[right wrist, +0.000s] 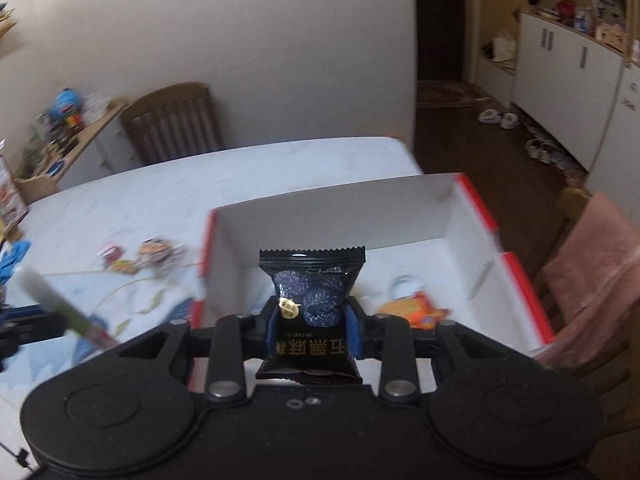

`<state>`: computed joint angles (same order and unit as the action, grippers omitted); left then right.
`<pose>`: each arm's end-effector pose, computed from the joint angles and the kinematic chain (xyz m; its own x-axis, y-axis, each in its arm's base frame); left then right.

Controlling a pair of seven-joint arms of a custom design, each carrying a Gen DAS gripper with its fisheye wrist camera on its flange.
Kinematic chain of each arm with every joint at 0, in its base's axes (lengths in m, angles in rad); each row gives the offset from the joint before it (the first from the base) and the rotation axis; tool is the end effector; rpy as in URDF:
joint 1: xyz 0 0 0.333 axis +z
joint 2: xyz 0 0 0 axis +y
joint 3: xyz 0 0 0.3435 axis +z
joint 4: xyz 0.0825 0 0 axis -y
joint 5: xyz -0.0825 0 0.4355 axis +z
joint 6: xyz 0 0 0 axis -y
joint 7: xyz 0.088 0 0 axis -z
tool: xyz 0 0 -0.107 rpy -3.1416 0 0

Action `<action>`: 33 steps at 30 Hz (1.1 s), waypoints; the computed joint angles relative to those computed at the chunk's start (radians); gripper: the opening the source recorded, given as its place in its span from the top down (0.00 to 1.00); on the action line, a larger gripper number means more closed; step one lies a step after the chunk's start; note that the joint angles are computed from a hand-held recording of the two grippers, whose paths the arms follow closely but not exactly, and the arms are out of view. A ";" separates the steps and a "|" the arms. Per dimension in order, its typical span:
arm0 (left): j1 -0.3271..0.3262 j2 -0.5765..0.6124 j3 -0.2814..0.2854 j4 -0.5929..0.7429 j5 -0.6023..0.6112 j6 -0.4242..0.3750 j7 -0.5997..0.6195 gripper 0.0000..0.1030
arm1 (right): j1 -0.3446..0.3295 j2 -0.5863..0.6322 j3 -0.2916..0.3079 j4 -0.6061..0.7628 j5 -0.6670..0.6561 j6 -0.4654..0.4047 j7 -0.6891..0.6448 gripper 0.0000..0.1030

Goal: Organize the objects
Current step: 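Carry the glue stick with the left tool while the right tool carries the candy packet into the box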

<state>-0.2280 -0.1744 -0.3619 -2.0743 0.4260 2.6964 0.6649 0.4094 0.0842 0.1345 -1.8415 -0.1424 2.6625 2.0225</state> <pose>0.4840 -0.3568 0.6002 -0.1046 -0.9735 0.2033 -0.6849 -0.0777 -0.7245 0.5855 0.3553 0.5745 0.2505 -0.9511 -0.1808 -0.7546 -0.0748 -0.6519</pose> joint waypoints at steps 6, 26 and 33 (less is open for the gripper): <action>-0.042 0.097 -0.004 0.130 0.033 -0.006 0.016 0.86 | -0.030 0.001 -0.021 -0.026 -0.006 0.016 -0.012 0.69; -0.289 0.557 0.155 0.652 -0.117 -0.247 0.293 0.86 | -0.070 0.066 -0.025 -0.023 0.024 0.002 -0.160 0.69; -0.320 0.663 0.186 0.779 -0.147 -0.335 0.348 0.86 | -0.081 0.087 -0.015 -0.007 0.065 -0.013 -0.234 0.69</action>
